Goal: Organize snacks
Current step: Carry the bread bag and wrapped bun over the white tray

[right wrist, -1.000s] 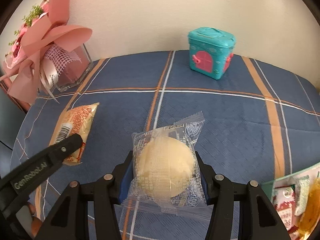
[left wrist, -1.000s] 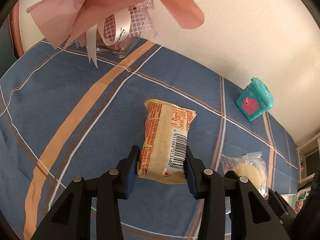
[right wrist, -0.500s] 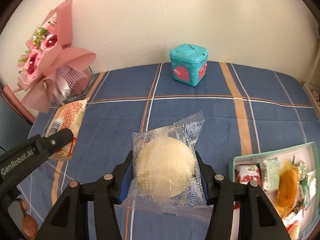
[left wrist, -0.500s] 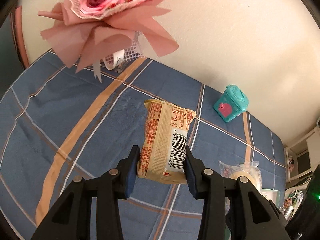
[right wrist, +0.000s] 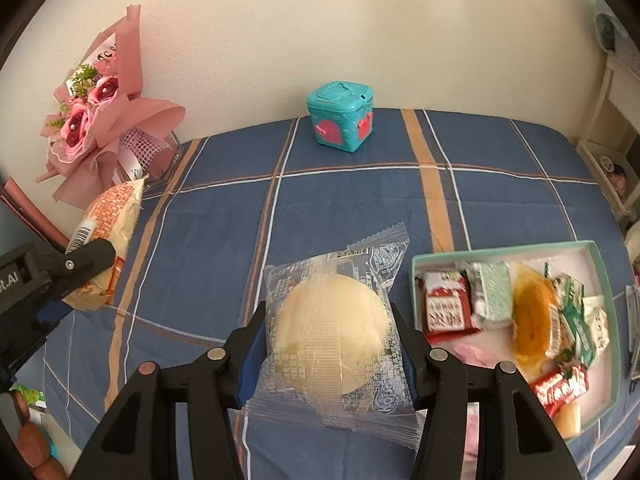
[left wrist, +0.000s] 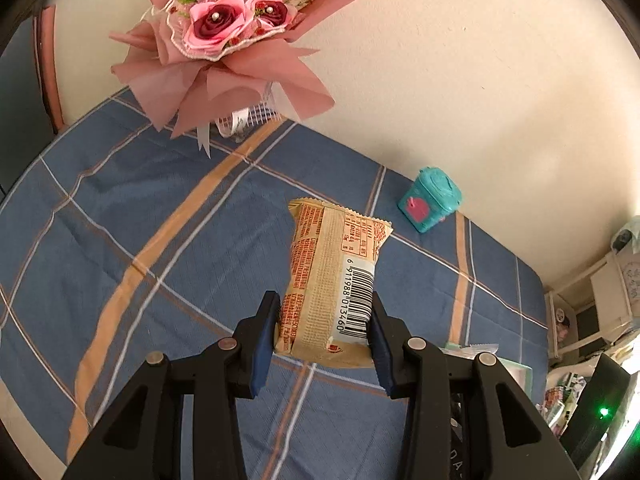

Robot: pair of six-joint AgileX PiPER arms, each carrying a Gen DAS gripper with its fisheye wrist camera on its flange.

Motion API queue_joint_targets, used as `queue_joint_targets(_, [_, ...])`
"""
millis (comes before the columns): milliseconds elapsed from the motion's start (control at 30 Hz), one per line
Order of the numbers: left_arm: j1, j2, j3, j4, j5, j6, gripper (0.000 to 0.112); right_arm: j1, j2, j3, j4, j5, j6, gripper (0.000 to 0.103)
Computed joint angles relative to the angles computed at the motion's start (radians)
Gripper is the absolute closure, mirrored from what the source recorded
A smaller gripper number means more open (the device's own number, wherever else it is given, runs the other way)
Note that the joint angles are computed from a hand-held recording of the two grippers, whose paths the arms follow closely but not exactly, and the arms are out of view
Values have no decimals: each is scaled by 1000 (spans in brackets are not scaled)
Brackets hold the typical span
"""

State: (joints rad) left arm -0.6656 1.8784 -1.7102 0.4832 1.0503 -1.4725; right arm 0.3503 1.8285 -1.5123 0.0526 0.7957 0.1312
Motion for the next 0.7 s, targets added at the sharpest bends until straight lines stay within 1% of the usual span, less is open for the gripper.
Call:
queue_joint_targets(100, [-26, 0, -2, -2, 6, -18, 68, -11, -43, 54, 8, -6, -11, 46])
queue_joint_targets(367, [-91, -9, 40, -3, -5, -78, 68, -49, -134, 186, 13, -23, -23, 46])
queue_joint_targets(533, [-115, -24, 90, -17, -44, -120, 68, -76, -182, 249, 22, -32, -35, 46])
queue_joint_targets(700, [-140, -12, 89, -23, -70, -145, 68, -104, -212, 298, 20, -26, -46, 46])
